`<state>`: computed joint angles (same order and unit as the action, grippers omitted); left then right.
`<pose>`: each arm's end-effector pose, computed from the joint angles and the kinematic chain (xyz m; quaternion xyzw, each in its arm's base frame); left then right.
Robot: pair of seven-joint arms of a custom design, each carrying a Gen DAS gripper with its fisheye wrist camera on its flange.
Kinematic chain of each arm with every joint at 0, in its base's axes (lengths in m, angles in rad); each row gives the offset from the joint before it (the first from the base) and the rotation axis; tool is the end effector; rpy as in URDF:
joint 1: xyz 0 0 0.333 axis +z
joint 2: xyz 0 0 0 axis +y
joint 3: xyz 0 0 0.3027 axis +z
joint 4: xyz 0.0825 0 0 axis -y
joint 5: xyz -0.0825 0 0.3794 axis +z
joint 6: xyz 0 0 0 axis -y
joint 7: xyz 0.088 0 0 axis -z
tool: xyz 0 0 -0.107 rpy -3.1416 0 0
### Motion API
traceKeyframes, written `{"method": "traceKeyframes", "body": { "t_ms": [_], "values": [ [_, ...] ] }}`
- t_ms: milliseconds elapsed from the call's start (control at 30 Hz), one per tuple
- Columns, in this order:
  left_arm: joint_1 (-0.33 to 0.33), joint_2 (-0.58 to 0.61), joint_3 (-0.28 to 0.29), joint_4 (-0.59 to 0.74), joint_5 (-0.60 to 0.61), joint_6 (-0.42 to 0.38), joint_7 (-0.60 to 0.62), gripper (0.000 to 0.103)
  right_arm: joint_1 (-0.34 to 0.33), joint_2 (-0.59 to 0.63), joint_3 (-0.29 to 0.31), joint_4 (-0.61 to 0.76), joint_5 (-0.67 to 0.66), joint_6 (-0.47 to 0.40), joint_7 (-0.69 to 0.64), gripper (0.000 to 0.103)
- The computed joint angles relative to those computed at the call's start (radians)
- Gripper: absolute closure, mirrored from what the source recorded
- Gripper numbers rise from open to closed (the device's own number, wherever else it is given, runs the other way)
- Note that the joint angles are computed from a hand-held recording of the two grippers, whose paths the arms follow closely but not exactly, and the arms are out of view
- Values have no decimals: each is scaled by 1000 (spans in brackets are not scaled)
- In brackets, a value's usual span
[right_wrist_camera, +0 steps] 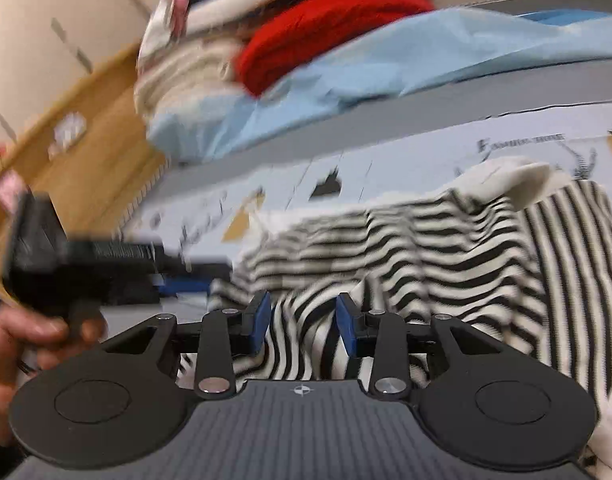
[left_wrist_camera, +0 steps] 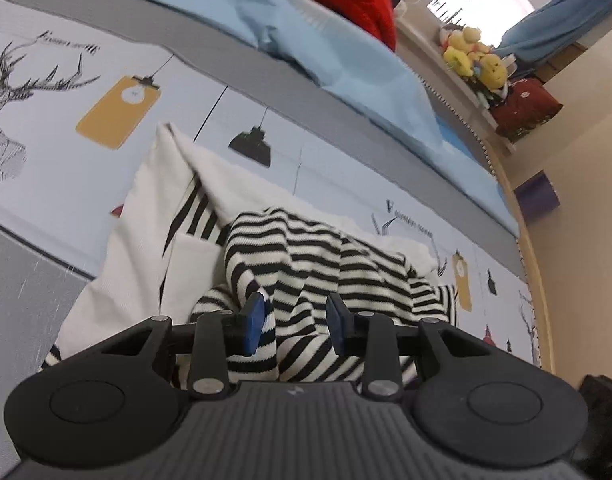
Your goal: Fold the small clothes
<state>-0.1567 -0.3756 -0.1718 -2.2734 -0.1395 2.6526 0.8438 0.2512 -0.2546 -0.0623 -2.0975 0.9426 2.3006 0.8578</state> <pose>0.4621 -0.1638 0.5805 -0.7959 0.4813 -0.3601 0.0724 0.5079 0.1117 0.5755 -0.7451 0.4906 0.0295 0.4508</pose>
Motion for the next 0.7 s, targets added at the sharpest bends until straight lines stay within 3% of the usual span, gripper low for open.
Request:
{"method": "traceKeyframes", "body": {
  "t_ms": [133,167,267,300,433,467,567,700],
  "values": [
    [-2,16,3,6,3,39,17,67,-41,65,100,33,-444,7,293,66],
    [-6,17,6,6,0,46,27,67,-57,80,115,32,-515,5,361,73],
    [-37,32,30,18,-41,35,96,67,-40,96,69,57,-457,-25,416,74],
    [-45,44,37,34,-53,-3,124,67,-38,90,62,62,-438,-26,410,73],
    [8,123,-7,142,60,-338,71,70,-37,82,20,86,-301,-26,301,70],
    [11,131,-4,143,54,-370,61,73,-44,84,23,88,-314,-16,316,69],
    [12,114,7,125,16,-335,80,73,-82,124,55,112,-541,-36,475,70],
    [2,83,13,103,-12,-251,128,68,-86,123,45,116,-517,-54,497,70]
  ]
}}
